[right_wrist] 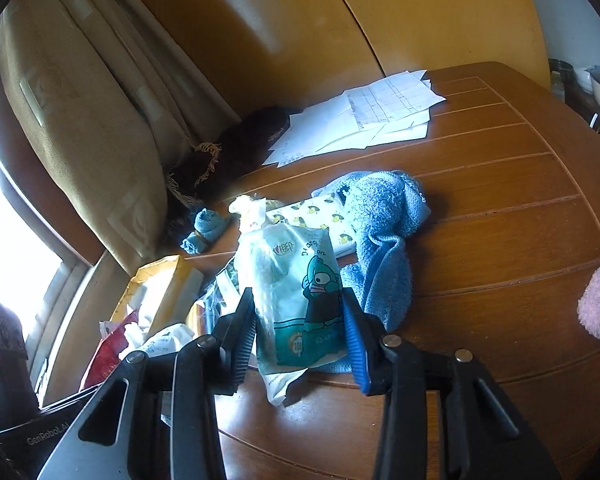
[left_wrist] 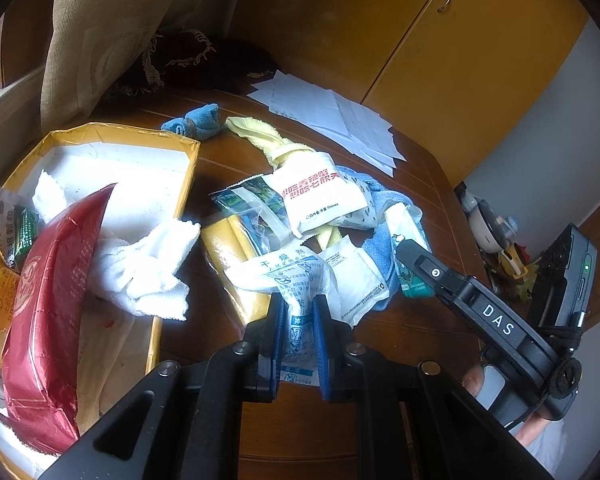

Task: Organize soft objects
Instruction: 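Carry the white packet and teal wipes pack into the tray with both tools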

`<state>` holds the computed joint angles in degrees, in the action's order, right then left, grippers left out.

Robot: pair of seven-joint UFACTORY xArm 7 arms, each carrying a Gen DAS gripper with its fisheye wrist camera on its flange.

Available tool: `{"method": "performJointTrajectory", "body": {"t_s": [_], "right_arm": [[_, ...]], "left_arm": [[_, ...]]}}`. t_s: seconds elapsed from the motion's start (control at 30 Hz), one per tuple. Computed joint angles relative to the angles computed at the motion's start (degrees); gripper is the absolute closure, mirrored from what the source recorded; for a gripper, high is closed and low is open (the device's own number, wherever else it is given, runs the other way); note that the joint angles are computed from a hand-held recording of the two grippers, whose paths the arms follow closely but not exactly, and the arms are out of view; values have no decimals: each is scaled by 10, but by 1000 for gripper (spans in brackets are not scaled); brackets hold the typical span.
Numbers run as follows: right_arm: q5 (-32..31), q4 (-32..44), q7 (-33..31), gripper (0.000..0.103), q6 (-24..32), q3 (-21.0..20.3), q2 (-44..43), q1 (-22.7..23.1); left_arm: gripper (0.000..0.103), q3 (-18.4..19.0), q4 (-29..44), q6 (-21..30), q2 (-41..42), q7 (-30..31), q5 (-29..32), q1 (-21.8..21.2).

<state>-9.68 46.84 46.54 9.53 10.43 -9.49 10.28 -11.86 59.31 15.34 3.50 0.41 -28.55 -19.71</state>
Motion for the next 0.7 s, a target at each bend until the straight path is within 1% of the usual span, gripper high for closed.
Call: {"method": "performJointTrajectory", "body": {"t_s": [0.1, 0.2, 0.3, 0.33, 0.37, 0.4, 0.43, 0.5, 0.53, 0.6, 0.7], "right_arm": [[38, -15, -32, 63, -39, -15, -7, 19], [36, -14, -38, 63, -42, -6, -7, 15], [109, -26, -109, 63, -77, -47, -9, 70], [107, -25, -111, 63, -77, -38, -10, 61], [82, -22, -90, 63, -70, -11, -11, 31], [64, -19, -73, 63, -62, 5, -11, 13], [71, -21, -78, 63, -63, 0, -11, 20], [116, -27, -116, 63, -77, -33, -11, 59], [123, -29, -122, 63, -82, -35, -13, 62], [117, -31, -118, 63, -83, -23, -16, 49], [125, -34, -124, 63, -85, -23, -19, 52]], "left_arm": [[90, 0, 0, 0, 0, 0, 0, 0], [90, 0, 0, -1, 0, 5, -5, 0], [90, -1, -1, -1, -1, 10, -11, 1], [90, 0, -1, -1, -2, 10, -12, 1], [90, 0, -2, -1, -2, 11, -12, 1], [90, 0, -2, -1, -4, 14, -16, 1], [90, 0, -3, 0, -5, 17, -20, 1], [90, 1, -5, 0, -8, 20, -24, 1], [90, 1, -5, 0, -9, 21, -25, 0], [90, 2, -7, 0, -13, 23, -28, -1], [90, 3, -12, 0, -21, 31, -37, -3]]}}
